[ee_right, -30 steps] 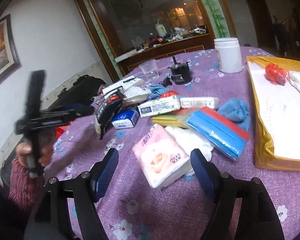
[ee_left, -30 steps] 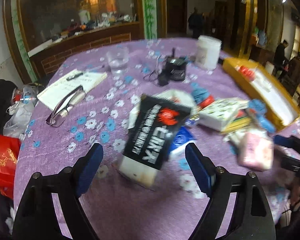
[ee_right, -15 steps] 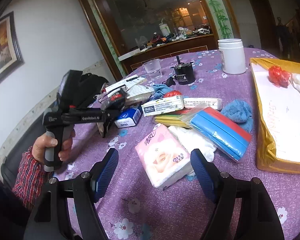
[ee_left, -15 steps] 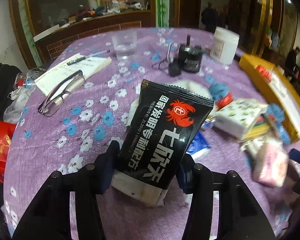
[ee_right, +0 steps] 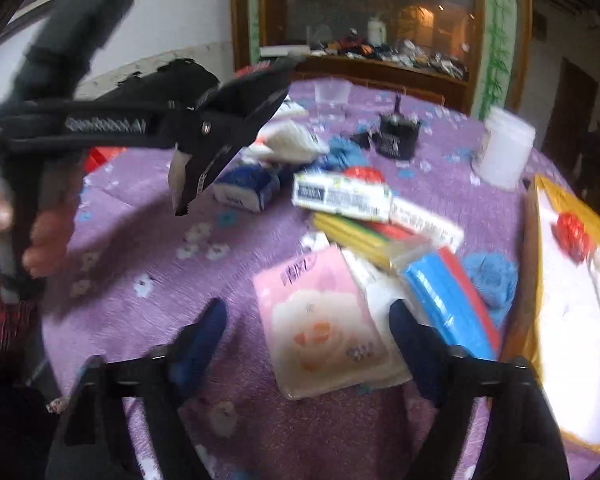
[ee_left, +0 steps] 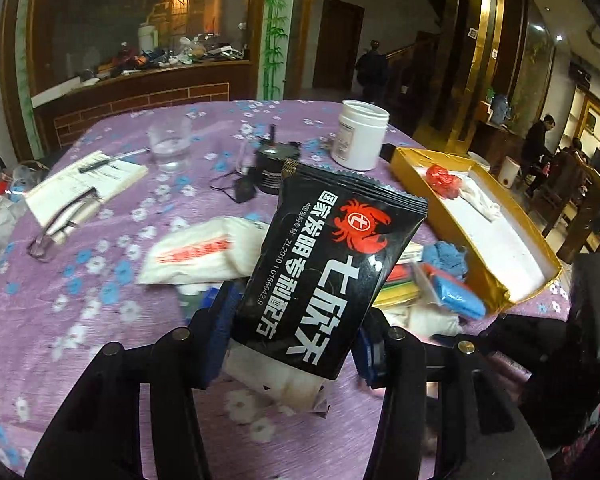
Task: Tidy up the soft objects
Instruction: 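Grasp the pink tissue pack with the right tool while the left tool holds the black pouch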
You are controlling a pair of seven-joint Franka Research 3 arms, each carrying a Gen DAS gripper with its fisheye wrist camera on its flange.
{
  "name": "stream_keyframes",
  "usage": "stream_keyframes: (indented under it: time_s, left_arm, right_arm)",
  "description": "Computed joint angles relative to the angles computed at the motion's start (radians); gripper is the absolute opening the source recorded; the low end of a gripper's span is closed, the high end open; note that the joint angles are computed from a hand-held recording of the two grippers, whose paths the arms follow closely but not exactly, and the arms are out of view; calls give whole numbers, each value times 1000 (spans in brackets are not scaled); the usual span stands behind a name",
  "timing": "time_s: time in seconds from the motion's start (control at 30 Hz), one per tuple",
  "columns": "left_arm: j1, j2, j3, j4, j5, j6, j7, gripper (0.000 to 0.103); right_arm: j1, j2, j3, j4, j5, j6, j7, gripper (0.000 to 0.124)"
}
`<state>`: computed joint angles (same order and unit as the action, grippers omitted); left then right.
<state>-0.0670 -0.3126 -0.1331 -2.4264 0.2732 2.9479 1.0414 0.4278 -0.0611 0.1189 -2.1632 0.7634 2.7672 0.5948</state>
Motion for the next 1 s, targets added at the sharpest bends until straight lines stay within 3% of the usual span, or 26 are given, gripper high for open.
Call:
stream_keyframes:
  time_s: [0.03, 0.2, 0.33, 0.43, 0.6, 0.8, 1.0]
  left_arm:
    - [-3, 11, 0, 4, -3, 8, 0, 50]
    - [56, 29, -55, 6, 75, 50, -87, 50]
    - [10, 43, -9, 7, 39, 64, -63, 50]
    - [14, 52, -18, 12, 46, 55, -66, 50]
    - [86, 42, -88, 17, 163, 49, -152, 50]
    - [127, 31, -130, 31, 292, 16, -269, 50]
    - [159, 15, -189, 60, 473, -63, -441, 50]
  right_arm:
    - [-21, 10, 11, 12, -18, -32, 31, 52]
    - [-18, -8, -33, 11, 245, -94, -118, 46]
    - [-43, -23, -62, 10, 507, -134, -221, 46]
    - [-66, -33, -74, 9, 678, -165, -283, 46]
    - [-90, -24, -68, 24, 727, -198, -295, 46]
    - [-99, -31, -63, 18, 757, -201, -315, 46]
    - [-95, -61, -58, -13, 782, -181, -354, 46]
